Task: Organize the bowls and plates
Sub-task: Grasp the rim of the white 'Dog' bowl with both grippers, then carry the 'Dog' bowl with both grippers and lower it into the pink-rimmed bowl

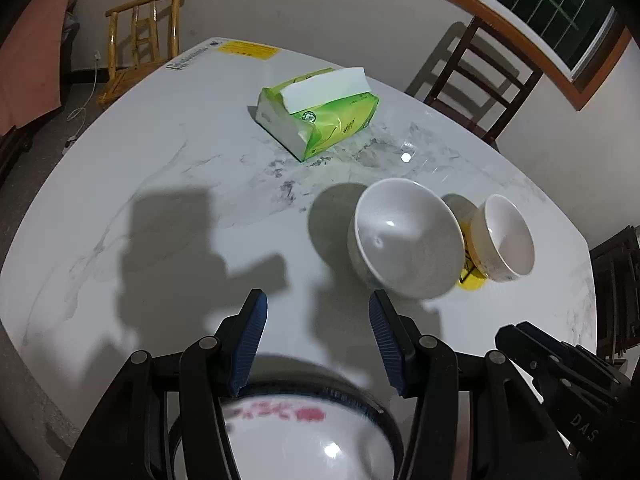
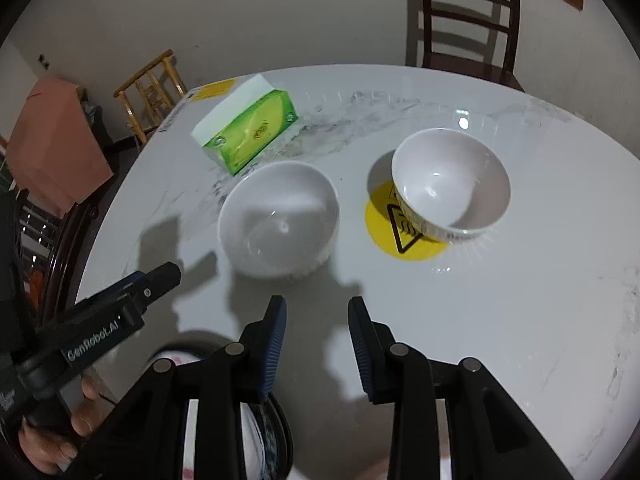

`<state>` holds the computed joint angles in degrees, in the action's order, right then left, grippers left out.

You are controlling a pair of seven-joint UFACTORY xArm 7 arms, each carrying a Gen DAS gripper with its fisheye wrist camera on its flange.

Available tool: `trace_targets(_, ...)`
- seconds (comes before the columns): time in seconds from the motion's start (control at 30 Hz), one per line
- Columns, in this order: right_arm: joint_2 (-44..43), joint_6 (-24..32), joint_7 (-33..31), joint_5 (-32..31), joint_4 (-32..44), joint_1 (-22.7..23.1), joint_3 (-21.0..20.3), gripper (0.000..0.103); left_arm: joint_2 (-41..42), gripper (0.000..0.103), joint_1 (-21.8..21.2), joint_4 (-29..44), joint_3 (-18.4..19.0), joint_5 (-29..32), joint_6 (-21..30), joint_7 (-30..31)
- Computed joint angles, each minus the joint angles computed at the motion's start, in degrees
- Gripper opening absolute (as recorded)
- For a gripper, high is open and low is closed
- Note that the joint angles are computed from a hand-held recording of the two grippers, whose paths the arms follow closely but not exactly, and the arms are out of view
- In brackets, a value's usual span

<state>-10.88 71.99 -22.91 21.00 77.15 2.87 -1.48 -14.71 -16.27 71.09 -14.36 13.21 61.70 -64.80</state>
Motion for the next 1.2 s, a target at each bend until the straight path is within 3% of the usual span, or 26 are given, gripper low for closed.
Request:
trace_targets(0.47,11.14,-3.19,7.77,-5.6,6.03,1.22,3.38,0.033,9.13,0.046,0.26,4.97,3.36,-1.32,-4.01,3.45)
trace_targets(0.63,11.42,-4.6,6.87,-5.49,5.18,1.45,3.76,0.028,11.29,0.029,-0.32,5.13,4.26,-2.97,-4.86,4.95)
trace_targets(0.93,12.2,-5.62,6.45,-4.05,4.82,1.35,3.77,0.016,12.78,0.01,-0.95,5.75,4.65,-3.2,-5.95,6.2)
trace_targets(1.2,11.54,-4.87,6.56,-3.96,4.46,1.25,3.71,0.016,12.94,0.007,-1.72,6.17,4.69,-2.82,-5.27,4.91)
